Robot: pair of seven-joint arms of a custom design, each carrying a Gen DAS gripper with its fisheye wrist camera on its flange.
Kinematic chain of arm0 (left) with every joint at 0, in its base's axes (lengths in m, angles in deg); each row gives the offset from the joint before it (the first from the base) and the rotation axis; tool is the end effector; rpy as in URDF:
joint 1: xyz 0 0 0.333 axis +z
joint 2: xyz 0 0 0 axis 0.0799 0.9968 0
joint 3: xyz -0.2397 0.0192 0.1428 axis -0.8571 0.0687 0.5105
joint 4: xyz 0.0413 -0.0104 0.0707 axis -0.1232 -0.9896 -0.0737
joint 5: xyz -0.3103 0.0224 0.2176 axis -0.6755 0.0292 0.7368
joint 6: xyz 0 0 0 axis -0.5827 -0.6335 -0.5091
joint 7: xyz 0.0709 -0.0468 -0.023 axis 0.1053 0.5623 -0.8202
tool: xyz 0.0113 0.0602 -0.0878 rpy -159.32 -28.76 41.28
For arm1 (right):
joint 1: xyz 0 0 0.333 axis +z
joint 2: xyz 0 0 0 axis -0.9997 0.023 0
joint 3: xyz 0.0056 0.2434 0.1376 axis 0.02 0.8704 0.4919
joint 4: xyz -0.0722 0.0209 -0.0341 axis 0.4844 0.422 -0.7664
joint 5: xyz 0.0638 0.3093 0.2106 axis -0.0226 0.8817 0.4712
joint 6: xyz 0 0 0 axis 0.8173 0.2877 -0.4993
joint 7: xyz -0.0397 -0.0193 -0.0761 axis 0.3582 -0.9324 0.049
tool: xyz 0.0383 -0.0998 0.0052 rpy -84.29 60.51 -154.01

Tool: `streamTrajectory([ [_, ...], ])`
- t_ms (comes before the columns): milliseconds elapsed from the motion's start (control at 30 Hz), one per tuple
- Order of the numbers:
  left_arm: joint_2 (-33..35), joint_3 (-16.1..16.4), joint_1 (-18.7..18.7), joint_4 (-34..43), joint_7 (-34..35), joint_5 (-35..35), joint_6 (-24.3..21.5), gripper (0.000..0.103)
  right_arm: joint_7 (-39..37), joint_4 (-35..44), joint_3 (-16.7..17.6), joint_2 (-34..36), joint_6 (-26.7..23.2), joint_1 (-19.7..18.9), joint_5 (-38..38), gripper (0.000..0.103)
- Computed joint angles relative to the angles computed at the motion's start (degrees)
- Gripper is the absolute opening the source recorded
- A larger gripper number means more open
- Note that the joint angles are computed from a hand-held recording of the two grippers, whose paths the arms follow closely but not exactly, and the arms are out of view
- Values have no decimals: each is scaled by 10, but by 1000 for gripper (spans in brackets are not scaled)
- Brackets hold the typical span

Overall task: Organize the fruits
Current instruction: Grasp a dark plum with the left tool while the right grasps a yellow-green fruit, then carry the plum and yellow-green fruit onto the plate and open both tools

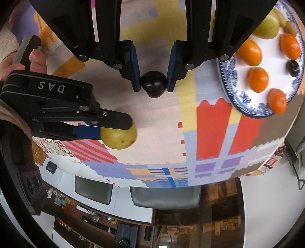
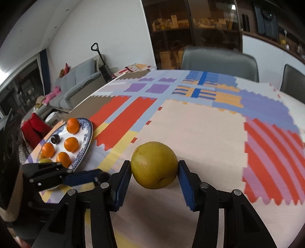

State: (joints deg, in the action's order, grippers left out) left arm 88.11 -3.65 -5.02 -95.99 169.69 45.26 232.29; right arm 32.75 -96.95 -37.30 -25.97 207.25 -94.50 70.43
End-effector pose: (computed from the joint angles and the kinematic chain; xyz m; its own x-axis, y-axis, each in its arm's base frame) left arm 0.6082 -0.1960 0.2813 -0.2698 -0.9580 0.0975 -0.7327 0.1385 -0.6663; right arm 0.6602 0.1313 0.2873 0.4659 -0.8693 -0.1654 -0.6770 -0.2298 -0.6992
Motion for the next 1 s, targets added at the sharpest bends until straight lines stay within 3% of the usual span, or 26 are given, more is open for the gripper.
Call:
streamTrajectory([
  [133, -30, 15, -11, -33, -8, -1, 19, 27, -14, -29, 20, -22, 32, -13, 16, 50],
  [267, -55, 2, 4, -61, -12, -6, 37, 27, -33, -60, 53, -45, 54, -38, 42, 50],
  [333, -71, 28, -19, -78, -18, -9, 48, 27, -46, -75, 72, -57, 62, -51, 61, 50],
  [533, -123, 49, -35, -135, -14, -22, 80, 27, -91, -107, 99, -94, 62, -64, 132, 50],
  [633, -147, 32, -13, -164, -13, -25, 93, 27, -129, -120, 107, -114, 67, -60, 181, 50],
  [700, -163, 55, -35, -180, 0, -44, 96, 27, -159, -126, 115, -126, 71, -57, 217, 50],
  [800, -187, 49, -22, -209, 8, -55, 106, 27, -184, -132, 112, -142, 69, -43, 254, 50],
  [867, -201, 28, 8, -226, -1, -46, 113, 27, -188, -134, 104, -151, 68, -27, 267, 50],
  [1000, -228, 18, 35, -260, -5, -41, 126, 27, -192, -135, 84, -160, 69, 9, 285, 50],
])
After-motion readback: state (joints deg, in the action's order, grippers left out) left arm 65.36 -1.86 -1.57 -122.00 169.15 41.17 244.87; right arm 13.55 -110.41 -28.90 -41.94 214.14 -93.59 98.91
